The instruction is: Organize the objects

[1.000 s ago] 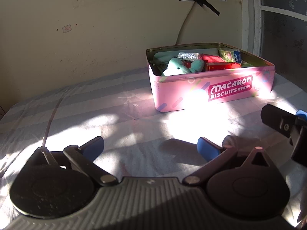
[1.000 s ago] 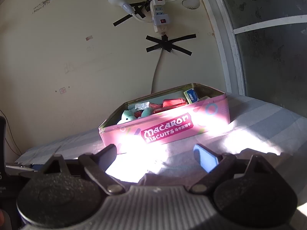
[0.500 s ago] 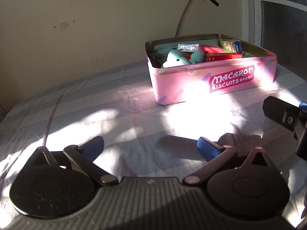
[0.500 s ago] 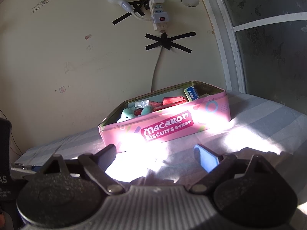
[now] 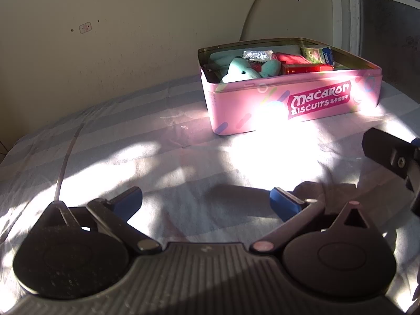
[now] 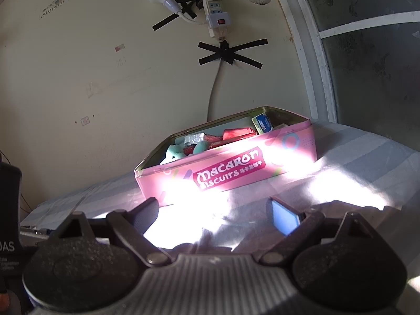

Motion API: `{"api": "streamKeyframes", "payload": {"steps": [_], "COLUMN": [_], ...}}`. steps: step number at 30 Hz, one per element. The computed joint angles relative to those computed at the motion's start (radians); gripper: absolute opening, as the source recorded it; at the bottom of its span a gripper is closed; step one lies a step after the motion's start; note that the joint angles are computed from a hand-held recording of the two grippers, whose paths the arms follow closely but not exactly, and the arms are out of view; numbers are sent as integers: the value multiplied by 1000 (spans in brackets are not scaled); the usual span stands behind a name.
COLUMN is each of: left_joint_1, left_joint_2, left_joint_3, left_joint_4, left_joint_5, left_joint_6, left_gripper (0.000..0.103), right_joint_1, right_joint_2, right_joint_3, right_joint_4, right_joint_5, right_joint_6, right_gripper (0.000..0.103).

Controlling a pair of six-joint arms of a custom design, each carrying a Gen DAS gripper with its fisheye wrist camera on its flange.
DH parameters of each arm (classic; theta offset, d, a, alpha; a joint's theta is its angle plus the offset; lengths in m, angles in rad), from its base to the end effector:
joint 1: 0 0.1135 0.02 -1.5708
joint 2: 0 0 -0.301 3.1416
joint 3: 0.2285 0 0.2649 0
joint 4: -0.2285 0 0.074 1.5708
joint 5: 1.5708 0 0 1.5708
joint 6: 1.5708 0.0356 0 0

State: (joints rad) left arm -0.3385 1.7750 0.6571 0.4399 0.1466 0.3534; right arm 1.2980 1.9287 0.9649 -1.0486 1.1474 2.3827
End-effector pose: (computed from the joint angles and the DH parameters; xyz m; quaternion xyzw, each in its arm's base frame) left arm 0.3123 -0.1155 0.1340 0.3348 0.8356 -0.0629 0.4310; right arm 0.1078 0.2648 0.1376 0.3212 0.7633 -0.0363 0.5594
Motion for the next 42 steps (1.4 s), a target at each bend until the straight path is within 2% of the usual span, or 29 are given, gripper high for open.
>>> {"api": "streamKeyframes", "payload": {"steps": [42], "left_joint_1": [16], "left_joint_2": [48], "left_joint_3": [44], "left_joint_4": [-72], "left_joint_5": [26], "left_joint_6": [33], "left_gripper": [103], "right_joint_1": [-5], "right_joint_2": [-10], "right_joint_3": [-24], "right_joint_4": [73], "right_joint_5": [-12], "right_joint_6": [-41], "right_gripper": [92]}}
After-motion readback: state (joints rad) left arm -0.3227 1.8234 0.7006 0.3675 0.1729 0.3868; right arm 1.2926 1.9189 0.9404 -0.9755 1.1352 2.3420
